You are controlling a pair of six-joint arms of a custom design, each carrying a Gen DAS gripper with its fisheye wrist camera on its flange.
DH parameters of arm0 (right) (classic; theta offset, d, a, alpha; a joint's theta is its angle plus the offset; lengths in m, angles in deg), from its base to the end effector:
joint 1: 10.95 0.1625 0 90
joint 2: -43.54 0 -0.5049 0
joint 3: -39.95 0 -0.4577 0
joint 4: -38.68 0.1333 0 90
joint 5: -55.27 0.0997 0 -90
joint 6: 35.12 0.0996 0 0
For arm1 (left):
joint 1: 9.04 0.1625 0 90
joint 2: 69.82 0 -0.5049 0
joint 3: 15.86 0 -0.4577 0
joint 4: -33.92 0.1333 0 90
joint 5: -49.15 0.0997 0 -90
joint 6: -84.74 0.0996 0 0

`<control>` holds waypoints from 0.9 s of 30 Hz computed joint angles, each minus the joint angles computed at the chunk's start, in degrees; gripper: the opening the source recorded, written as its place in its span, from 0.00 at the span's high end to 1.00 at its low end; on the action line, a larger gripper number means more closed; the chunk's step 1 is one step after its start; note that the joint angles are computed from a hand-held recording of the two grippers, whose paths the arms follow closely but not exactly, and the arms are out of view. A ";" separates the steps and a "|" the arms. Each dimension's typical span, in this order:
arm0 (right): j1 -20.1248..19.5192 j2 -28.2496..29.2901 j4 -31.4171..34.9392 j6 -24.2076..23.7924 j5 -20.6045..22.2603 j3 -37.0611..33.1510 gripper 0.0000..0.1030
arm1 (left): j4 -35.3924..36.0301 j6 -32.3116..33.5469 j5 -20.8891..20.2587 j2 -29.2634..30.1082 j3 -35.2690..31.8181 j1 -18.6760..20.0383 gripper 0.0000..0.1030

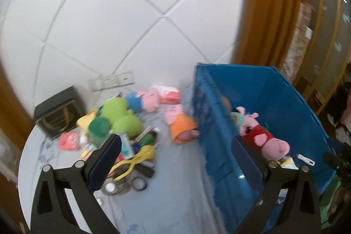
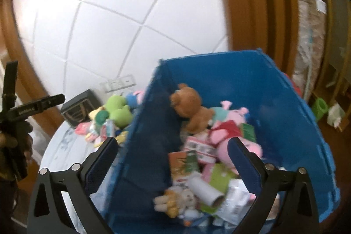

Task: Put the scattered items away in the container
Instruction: 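Move both tools back over the table toward the remaining items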

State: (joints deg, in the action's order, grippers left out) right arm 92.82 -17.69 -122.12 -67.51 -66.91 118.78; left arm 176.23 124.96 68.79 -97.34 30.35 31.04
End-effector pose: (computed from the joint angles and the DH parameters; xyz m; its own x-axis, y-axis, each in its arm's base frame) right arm 0.2699 -0.7642 0.4960 -0.7035 -0.1320 0.6983 -0.6151 0.6052 -0.5053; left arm -0.4791 -0.6999 0.3325 -0.5159 -0.7695 -0.3764 0.1100 0.3762 -0.9200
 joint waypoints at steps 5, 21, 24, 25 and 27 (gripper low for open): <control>1.55 2.11 0.45 -0.62 0.84 0.31 0.02 | -0.51 -8.47 4.67 -6.67 13.56 -1.95 0.01; 5.25 9.91 -0.50 0.23 0.26 2.25 0.01 | -17.32 -6.08 15.35 -18.88 38.40 -4.72 0.01; 5.17 11.66 -0.08 1.45 -0.38 2.26 0.02 | -22.74 -3.83 16.43 -20.66 42.07 -4.59 0.01; 5.14 12.34 0.10 1.84 -0.68 2.09 0.01 | -24.90 -2.75 16.74 -21.19 43.32 -4.57 0.02; 5.06 13.56 0.36 2.42 -1.10 1.82 0.02 | -29.40 0.20 17.55 -22.04 45.53 -4.40 0.01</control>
State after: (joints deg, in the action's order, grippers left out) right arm 97.87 -4.13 -121.76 -65.09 -68.01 120.60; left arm 146.83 125.15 86.34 -119.39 75.88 26.64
